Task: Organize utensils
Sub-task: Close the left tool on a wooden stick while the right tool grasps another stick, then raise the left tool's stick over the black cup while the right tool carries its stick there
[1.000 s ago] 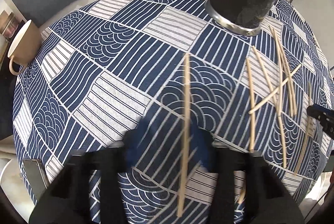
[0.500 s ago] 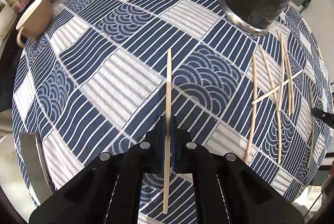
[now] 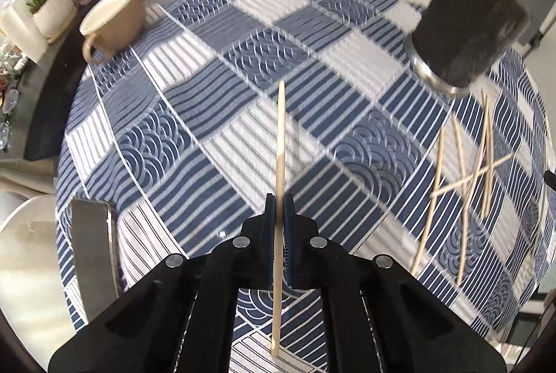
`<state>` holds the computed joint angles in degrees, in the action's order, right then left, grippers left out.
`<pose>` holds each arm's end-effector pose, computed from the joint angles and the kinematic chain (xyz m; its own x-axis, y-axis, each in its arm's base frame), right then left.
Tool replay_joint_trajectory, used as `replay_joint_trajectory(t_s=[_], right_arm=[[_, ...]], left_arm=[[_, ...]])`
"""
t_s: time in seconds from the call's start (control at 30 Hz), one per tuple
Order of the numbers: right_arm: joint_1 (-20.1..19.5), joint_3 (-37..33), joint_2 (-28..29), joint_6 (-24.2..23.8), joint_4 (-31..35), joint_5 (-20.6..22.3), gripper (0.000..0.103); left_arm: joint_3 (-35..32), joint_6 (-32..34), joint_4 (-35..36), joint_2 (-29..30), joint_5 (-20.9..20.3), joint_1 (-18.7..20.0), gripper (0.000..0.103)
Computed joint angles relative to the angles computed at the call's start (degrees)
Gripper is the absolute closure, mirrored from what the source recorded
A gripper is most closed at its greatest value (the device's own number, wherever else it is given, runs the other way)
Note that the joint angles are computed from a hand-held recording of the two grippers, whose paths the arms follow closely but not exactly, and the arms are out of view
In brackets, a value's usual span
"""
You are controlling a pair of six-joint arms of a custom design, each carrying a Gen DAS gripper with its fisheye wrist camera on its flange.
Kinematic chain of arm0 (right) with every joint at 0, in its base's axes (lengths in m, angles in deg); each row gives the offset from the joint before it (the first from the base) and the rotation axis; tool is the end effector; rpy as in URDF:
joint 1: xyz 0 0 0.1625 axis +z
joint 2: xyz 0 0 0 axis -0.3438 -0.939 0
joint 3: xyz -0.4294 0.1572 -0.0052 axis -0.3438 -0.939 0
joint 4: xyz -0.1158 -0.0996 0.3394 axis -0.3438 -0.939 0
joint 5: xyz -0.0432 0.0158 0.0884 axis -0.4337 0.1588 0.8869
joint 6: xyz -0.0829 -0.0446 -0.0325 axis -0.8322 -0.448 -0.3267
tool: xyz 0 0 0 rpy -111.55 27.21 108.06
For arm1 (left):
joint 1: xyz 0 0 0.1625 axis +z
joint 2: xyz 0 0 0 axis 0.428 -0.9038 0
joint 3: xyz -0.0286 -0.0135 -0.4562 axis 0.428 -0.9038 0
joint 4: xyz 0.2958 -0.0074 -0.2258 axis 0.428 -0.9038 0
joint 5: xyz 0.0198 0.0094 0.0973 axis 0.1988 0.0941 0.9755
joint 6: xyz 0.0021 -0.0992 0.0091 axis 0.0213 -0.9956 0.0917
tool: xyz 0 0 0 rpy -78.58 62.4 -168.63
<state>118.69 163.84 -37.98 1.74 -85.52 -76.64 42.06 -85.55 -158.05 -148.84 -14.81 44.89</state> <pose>0.1875 -0.6992 0.1397 -0.8818 0.2339 0.4096 0.0223 0.8881 -0.4591 -0.0081 -0.6438 0.3318 -0.6850 -0.0622 -0.7258 0.2073 0.9385 -0.2761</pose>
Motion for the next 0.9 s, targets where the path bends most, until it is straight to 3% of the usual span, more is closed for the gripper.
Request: replay_joint_trajectory(t_s=[0.17,0.5,0.9], right_arm=[[1.0,-6.4,1.9,-4.3,0.2,2.8,0.098],[4.3,-22.9,7.8,-12.1,3.5,7.4,0.098],[7.4,-42.7,16.4,-18.4,7.6,9.4,0.098]], left_arm=[[-2.3,0.5,-2.5,0.8,0.8,-1.8,0.098],[-10.4,7.1,-11.3,5.9,-1.6,-6.4,0.098],[-21.8,17.6,-23.6,14.1,-10.0,-8.7,0.098]])
